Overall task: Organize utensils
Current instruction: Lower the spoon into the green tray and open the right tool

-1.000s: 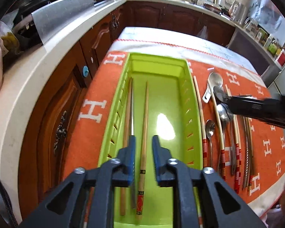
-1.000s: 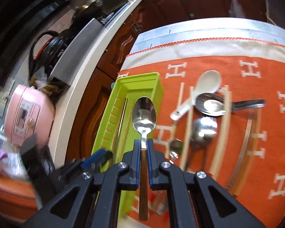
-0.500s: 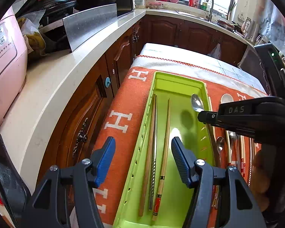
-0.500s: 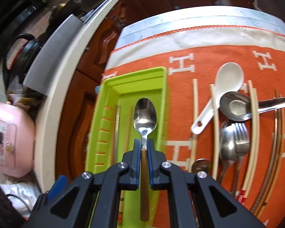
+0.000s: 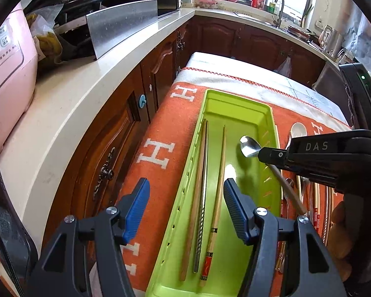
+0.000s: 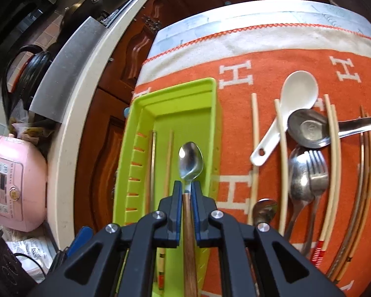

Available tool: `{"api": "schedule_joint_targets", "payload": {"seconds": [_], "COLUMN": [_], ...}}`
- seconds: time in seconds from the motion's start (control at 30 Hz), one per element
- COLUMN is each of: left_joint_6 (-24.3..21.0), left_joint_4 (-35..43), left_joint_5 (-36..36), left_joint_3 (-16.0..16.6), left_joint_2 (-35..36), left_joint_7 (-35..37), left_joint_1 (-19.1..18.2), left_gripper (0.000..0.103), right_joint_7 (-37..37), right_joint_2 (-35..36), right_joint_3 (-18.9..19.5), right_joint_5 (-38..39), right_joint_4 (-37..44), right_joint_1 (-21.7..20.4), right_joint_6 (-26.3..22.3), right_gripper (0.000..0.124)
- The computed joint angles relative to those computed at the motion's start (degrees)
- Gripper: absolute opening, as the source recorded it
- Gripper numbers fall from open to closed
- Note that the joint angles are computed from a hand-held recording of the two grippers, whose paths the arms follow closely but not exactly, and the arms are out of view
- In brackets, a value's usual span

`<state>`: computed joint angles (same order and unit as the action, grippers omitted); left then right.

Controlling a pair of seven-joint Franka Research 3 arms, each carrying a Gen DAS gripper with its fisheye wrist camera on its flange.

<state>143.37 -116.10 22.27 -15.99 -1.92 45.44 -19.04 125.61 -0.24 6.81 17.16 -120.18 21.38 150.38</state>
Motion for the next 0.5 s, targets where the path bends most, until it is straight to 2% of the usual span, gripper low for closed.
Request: {"api": "schedule_joint_targets", "payload": {"seconds": [0.37, 0.5], "left_joint_6": [-1.2, 0.1], "left_joint_4": [0.6, -0.1], "left_joint_5": [-0.8, -2.0], "left_joint_3": [-0.2, -0.4], "left_joint_2": [0.5, -0.2], "left_joint_7": [0.2, 0.5], "left_joint_1": [-0.5, -0.8], "left_gripper": [0.06, 0.075], "right_joint_7": [-6.0, -8.9], "right_joint_2": [-2.3, -6.4], "right_joint_3": [0.0, 0.2], "right_joint_5": [6.5, 4.8], "right_joint_4": [-1.8, -5.2], "right_joint_1": [0.2, 0.1], "right_joint_6": [0.2, 2.2], "right_gripper": [0.013, 0.013]}}
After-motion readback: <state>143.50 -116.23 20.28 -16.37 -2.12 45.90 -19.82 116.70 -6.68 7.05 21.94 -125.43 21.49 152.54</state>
